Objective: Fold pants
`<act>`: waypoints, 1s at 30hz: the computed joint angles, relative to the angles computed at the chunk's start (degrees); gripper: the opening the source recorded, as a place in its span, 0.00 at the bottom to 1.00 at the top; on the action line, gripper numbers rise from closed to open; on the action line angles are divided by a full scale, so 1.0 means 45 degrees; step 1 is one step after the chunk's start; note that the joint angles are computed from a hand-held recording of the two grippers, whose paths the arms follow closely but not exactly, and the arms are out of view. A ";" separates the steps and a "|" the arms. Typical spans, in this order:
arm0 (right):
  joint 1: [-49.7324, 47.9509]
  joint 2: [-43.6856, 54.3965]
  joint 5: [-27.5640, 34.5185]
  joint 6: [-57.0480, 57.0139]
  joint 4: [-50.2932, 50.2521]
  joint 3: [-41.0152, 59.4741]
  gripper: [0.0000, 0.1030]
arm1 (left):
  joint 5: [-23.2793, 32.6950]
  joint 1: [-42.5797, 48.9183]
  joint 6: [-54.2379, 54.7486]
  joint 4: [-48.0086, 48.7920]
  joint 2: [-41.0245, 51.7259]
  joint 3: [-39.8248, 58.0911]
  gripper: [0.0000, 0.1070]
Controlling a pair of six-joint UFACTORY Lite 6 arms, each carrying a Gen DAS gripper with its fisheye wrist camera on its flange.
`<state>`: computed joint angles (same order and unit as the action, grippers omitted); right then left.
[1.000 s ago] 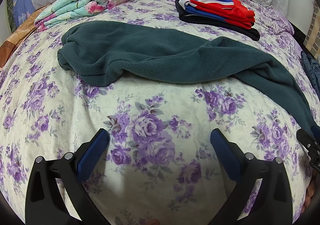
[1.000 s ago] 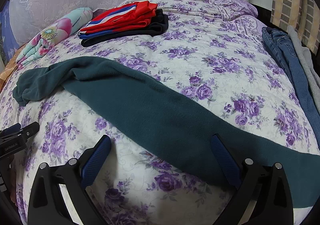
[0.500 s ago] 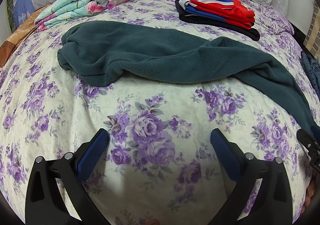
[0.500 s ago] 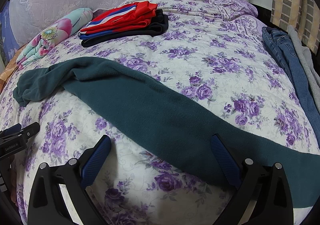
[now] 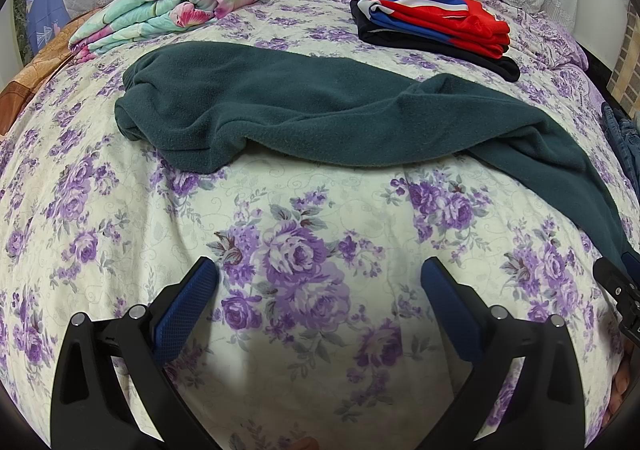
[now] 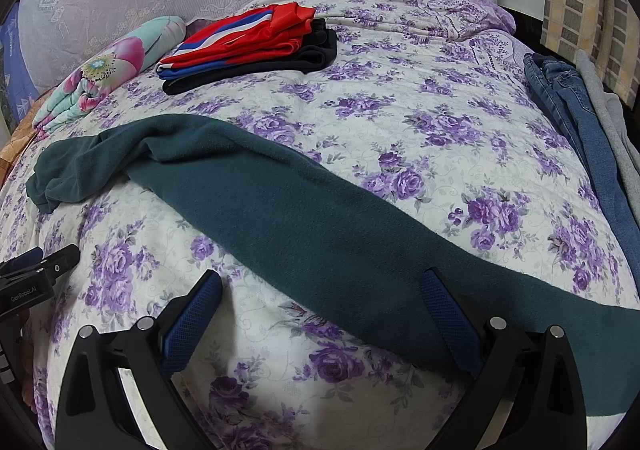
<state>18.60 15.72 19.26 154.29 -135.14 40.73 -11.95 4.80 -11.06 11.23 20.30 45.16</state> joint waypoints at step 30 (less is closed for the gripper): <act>-0.0002 0.0025 0.0002 0.0222 -0.0185 0.0007 0.97 | -0.0001 0.0093 -0.0579 0.0641 -0.0118 -0.0122 0.93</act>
<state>18.59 15.83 19.27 155.29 -135.97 40.76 -11.95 5.22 -13.67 14.11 19.77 44.62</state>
